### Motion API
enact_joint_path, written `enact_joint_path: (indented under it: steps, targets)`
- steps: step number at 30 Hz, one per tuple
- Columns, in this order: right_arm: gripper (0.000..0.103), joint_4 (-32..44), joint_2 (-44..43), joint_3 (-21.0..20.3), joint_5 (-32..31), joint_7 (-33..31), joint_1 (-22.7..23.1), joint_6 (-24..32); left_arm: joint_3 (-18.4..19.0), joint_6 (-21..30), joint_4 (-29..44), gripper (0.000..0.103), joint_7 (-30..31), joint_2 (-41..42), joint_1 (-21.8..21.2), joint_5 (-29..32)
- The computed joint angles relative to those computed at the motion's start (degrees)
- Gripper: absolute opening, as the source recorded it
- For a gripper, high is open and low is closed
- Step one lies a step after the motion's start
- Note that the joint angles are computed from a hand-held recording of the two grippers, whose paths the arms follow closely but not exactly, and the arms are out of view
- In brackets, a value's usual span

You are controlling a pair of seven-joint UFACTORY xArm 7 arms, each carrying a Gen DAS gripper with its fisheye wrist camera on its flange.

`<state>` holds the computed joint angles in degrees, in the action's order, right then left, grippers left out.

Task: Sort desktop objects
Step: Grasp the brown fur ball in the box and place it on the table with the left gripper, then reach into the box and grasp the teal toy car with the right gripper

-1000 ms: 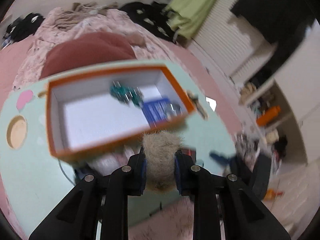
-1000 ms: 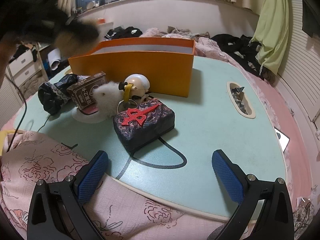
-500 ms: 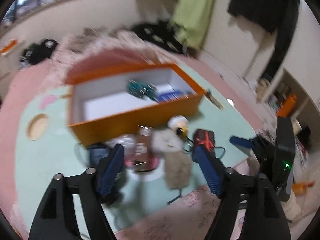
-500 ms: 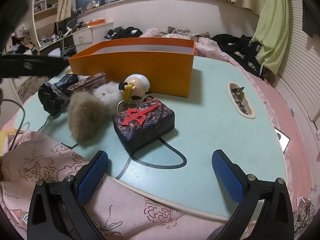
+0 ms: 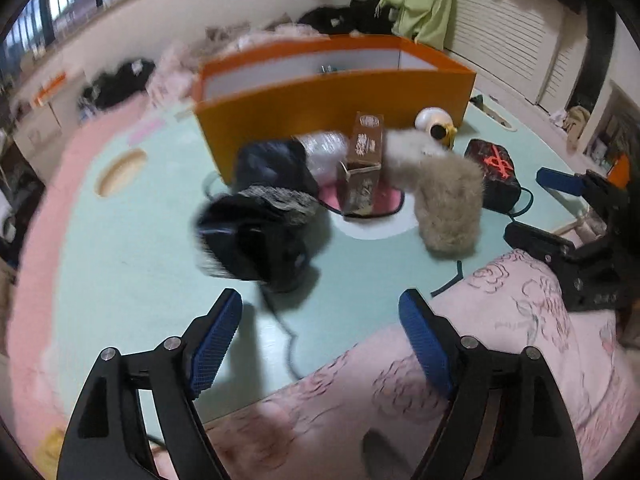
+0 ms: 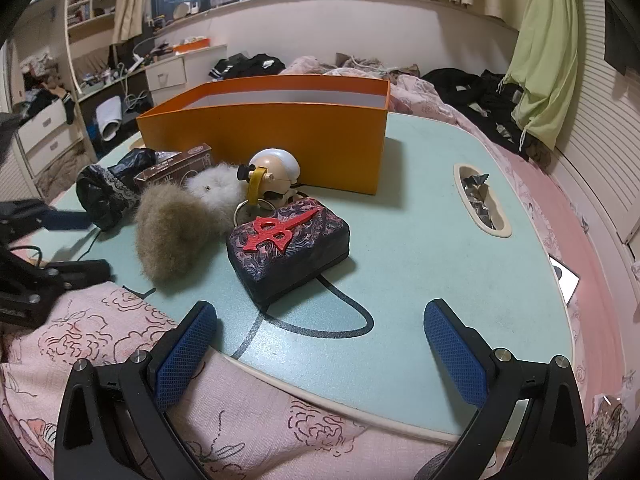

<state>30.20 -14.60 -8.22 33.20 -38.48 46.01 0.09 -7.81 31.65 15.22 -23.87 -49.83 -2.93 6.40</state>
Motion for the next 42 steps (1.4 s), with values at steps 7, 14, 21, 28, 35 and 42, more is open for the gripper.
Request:
enact_joint_path:
  steps: [7,14,21,28,35,42]
  targets:
    - [0.103,0.0,-0.1,-0.6,0.2,-0.4,0.5,0.0,-1.1,-2.6,0.2,0.103,-2.0,2.4,1.1,0.9]
    - [0.103,-0.2,-0.2,-0.7,0.1,-0.4,0.6,-0.1,-1.6,-3.4,-1.1,0.103,-3.6,0.9,1.3,1.6]
    - [0.103,-0.4,-0.3,-1.3,0.2,-0.5,1.1,-0.3,-1.7,-3.2,-1.2,0.103,-4.3,0.7,1.1,2.0]
    - [0.103,0.3,-2.0,-8.9,5.7,-6.4,8.8,1.3,-1.5,-3.1,-1.2,0.103,-4.3,0.7,1.0,2.1]
    - [0.101,8.5,-6.5,-12.7,14.4,-17.2,12.3,5.9,-1.4,-3.0,-1.2,0.103,-4.2,0.5,0.9,2.0]
    - [0.069,40.5,18.7,-5.9,-14.0,8.1,2.8,26.8,-1.3,-3.0,-1.2,0.103,-4.1,0.4,0.9,2.0]
